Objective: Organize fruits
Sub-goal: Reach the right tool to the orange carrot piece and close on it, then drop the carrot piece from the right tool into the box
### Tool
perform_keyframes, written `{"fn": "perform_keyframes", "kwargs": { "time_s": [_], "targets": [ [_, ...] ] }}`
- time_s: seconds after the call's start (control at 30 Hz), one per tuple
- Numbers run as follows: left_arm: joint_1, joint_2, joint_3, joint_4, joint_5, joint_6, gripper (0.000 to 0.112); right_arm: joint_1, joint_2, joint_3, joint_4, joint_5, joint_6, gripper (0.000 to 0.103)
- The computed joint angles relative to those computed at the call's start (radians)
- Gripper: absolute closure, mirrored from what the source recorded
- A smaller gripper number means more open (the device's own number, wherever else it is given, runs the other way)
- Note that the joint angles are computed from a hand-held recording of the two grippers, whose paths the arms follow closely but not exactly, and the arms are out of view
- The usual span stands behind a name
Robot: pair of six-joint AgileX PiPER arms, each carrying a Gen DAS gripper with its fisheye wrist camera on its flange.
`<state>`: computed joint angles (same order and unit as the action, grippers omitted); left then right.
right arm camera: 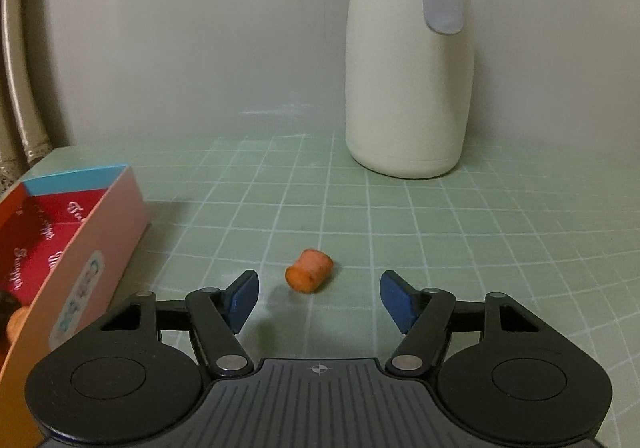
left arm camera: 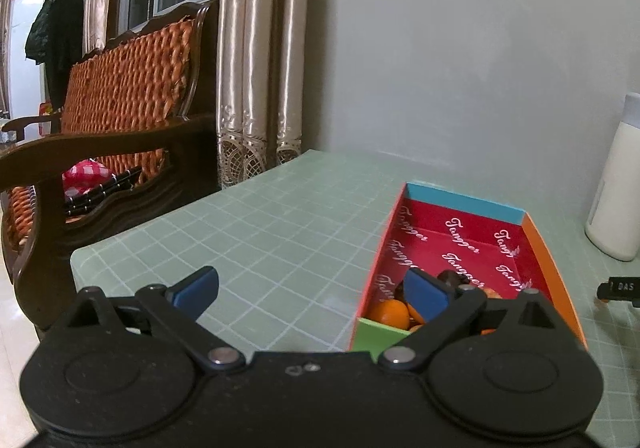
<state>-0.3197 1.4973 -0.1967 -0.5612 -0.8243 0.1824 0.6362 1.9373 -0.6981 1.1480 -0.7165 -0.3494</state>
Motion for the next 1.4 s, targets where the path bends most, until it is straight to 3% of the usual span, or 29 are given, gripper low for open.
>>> {"fn": "perform_keyframes", "kwargs": {
  "time_s": [0.07, 0.13, 0.2, 0.23, 0.43, 0.73, 1.2, 1.23, 1.3, 1.4],
  "targets": [
    [0.019, -0.003, 0.0, 0.021, 0.008, -0.011, 0.019, -0.021, 0.025, -0.039, 0.019, 0.028, -0.053, 0.035],
    [0.038, -0.006, 0.002, 0.041, 0.014, -0.022, 0.019, -0.027, 0.038, -0.055, 0.028, 0.035, -0.068, 0.044],
    [0.059, -0.012, 0.002, 0.062, 0.027, -0.033, 0.018, -0.022, 0.043, -0.054, 0.011, 0.022, -0.066, 0.071],
    [0.07, -0.013, -0.001, 0.071, 0.037, -0.039, 0.018, -0.02, 0.044, -0.055, 0.008, 0.021, -0.068, 0.076],
    [0.107, -0.021, 0.005, 0.111, 0.051, -0.066, 0.018, 0.015, 0.051, -0.026, -0.066, -0.025, 0.019, 0.076],
    [0.144, -0.03, 0.006, 0.117, 0.076, -0.083, 0.018, 0.176, -0.049, 0.081, -0.226, -0.173, 0.166, 0.076],
    [0.191, -0.042, 0.012, 0.151, 0.089, -0.093, 0.018, 0.299, -0.046, -0.045, -0.238, -0.059, 0.071, 0.075],
    [0.192, -0.042, 0.011, 0.151, 0.09, -0.093, 0.018, 0.296, -0.044, -0.046, -0.238, -0.056, 0.073, 0.073],
    [0.192, -0.042, 0.012, 0.153, 0.088, -0.094, 0.018, 0.3, -0.048, -0.041, -0.228, -0.06, 0.085, 0.048],
    [0.175, -0.036, 0.009, 0.133, 0.083, -0.072, 0.017, 0.329, -0.081, 0.002, -0.185, -0.108, 0.105, 0.039]
  ]
}}
